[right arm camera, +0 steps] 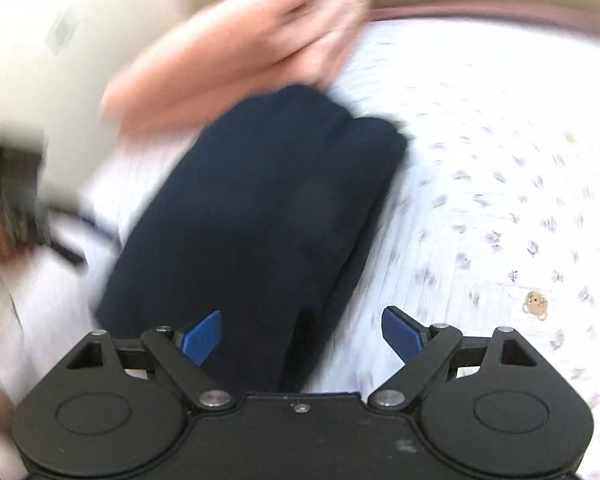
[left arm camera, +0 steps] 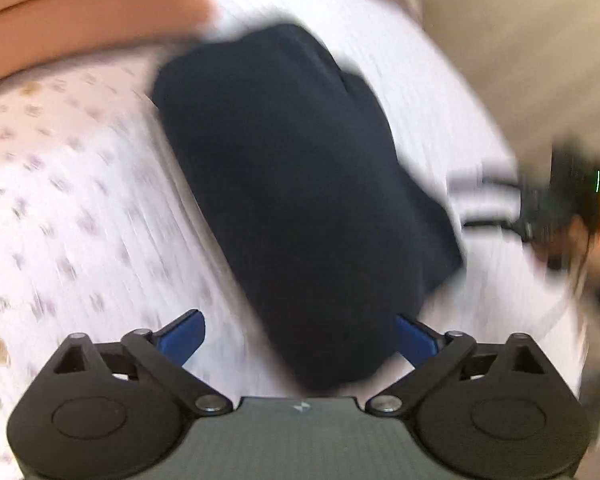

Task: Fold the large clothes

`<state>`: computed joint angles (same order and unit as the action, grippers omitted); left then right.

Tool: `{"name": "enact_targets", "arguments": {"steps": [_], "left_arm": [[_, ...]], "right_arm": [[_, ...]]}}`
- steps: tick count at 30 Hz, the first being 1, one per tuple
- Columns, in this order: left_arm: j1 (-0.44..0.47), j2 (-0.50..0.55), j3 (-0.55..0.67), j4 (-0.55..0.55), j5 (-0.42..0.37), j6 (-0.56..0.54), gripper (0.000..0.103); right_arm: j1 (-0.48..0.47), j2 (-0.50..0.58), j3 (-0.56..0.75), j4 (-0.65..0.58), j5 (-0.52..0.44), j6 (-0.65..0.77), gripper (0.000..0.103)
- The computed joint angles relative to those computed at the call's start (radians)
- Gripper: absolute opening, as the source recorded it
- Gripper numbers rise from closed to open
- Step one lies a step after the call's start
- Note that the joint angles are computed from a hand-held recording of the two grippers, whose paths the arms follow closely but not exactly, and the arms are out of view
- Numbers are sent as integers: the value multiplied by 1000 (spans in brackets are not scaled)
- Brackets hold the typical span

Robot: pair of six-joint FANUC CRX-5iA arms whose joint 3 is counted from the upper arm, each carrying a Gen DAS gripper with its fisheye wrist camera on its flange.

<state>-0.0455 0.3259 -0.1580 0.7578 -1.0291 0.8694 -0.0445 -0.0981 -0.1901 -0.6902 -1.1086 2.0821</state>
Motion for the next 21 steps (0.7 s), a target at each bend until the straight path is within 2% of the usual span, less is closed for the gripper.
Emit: {"name": "enact_targets", "arguments": {"steps": [3, 6, 8, 10, 13, 16, 18, 21], "left_arm": [[2, 59, -3, 162, 47, 26, 102], [-22, 114, -4, 296, 75, 18, 102], [-37, 130, 12, 288, 90, 52, 103], [-47, 137, 41, 222, 113, 71, 103], [-45, 159, 79, 168, 109, 83, 103], [-38, 182, 47, 269, 85, 61, 103], [-45, 196, 27, 329, 101, 14, 103], [-58, 206, 22, 371, 116, -31, 103]], "right_arm": [[-9, 113, 87, -29, -17, -148, 102], [-15, 189, 124, -87, -8, -196, 102], [-15, 237, 150, -96, -34, -194, 102], [-9, 280, 178, -102, -63, -177, 103], [-25, 314, 193, -182, -63, -92, 103], [-38, 344, 205, -240, -74, 17, 103], [-50, 363, 222, -258, -114, 80, 103], [-43, 413, 285, -265, -178, 92, 103]]}}
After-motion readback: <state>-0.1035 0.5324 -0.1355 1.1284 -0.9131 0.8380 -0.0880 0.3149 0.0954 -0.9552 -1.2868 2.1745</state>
